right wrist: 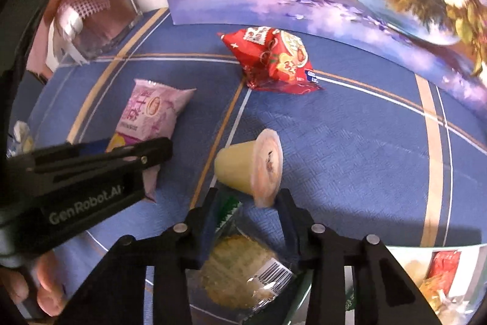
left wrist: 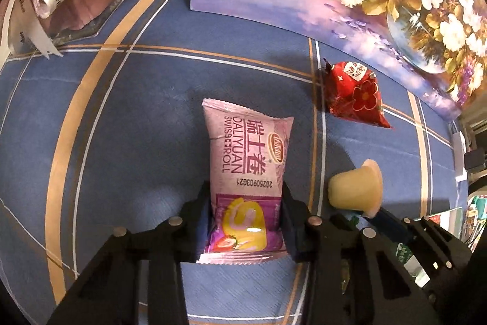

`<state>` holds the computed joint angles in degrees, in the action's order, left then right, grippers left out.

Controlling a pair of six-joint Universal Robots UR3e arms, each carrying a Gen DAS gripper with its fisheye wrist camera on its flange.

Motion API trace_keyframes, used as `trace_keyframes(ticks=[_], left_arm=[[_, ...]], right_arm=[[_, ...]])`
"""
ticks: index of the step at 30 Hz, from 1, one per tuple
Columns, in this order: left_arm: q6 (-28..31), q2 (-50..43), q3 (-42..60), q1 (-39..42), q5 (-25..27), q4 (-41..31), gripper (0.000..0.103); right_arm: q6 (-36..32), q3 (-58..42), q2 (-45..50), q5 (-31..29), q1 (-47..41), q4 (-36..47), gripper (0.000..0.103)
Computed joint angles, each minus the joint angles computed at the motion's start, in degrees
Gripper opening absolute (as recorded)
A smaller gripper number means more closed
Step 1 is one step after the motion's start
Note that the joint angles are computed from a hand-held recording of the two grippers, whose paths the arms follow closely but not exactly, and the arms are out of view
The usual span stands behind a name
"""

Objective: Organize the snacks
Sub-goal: 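Grasp the pink Swiss roll pack with the left tool while the right tool grasps the pudding cup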

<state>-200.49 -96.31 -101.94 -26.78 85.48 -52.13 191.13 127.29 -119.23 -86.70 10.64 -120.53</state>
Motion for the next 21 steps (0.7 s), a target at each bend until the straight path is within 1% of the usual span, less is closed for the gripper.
trace_keyframes(ticks=[2,4,7,9,10,11,12,15,16,18,19,21], left_arm=[[-1.7,0.9,0.0,-0.8,0.2,-0.4,0.041],[-3.0,2.0,0.0,-1.3,0.4,-1.0,0.041],[-4.9,4.1,-0.8,-1.2,0.6,-2.6,0.041],[-6.2,5.7,-1.7,-1.6,1.0,-3.4,0.041],[-6.1,6.3,-2.0,-1.4,1.4,-3.9,0.041],[-6.1,7.1,-2.5,-1.4,1.9,-4.3,0.041],[-6.0,7.6,-2.8,-1.2,2.1,-4.7,0.041],[-4.5,9.4,-4.4,0.7,2.7,-6.0,0.041],[-4.0,9.9,-5.2,1.5,2.6,-6.1,0.041],[-3.3,10.9,-6.7,2.8,2.1,-5.6,0.041],[-3.0,11.4,-7.4,3.2,2.1,-5.3,0.041],[-2.4,12.4,-8.7,4.0,2.2,-4.8,0.041]], right_arm=[[-0.6,0.4,-2.2,1.2,-1.6,1.2,0.035],[-1.5,0.4,-5.0,2.6,-3.1,3.1,0.035],[-1.7,-0.9,-5.7,1.9,-2.3,5.3,0.035],[-1.6,-1.2,-5.3,1.2,-1.6,5.3,0.035],[-1.7,-1.3,-5.2,0.7,-1.2,5.6,0.035],[-1.1,-1.6,-3.2,0.0,0.0,4.0,0.035],[-1.8,-1.4,-3.3,0.1,0.0,4.1,0.035],[-1.0,-1.8,-1.8,0.0,1.4,3.4,0.037],[-1.4,-1.6,-1.7,0.4,1.0,3.4,0.039],[-1.9,-1.4,-1.3,1.2,0.4,2.9,0.054],[-1.9,-1.5,-1.5,0.9,0.4,3.1,0.064],[-1.4,-2.2,0.4,-0.9,1.5,1.8,0.064]])
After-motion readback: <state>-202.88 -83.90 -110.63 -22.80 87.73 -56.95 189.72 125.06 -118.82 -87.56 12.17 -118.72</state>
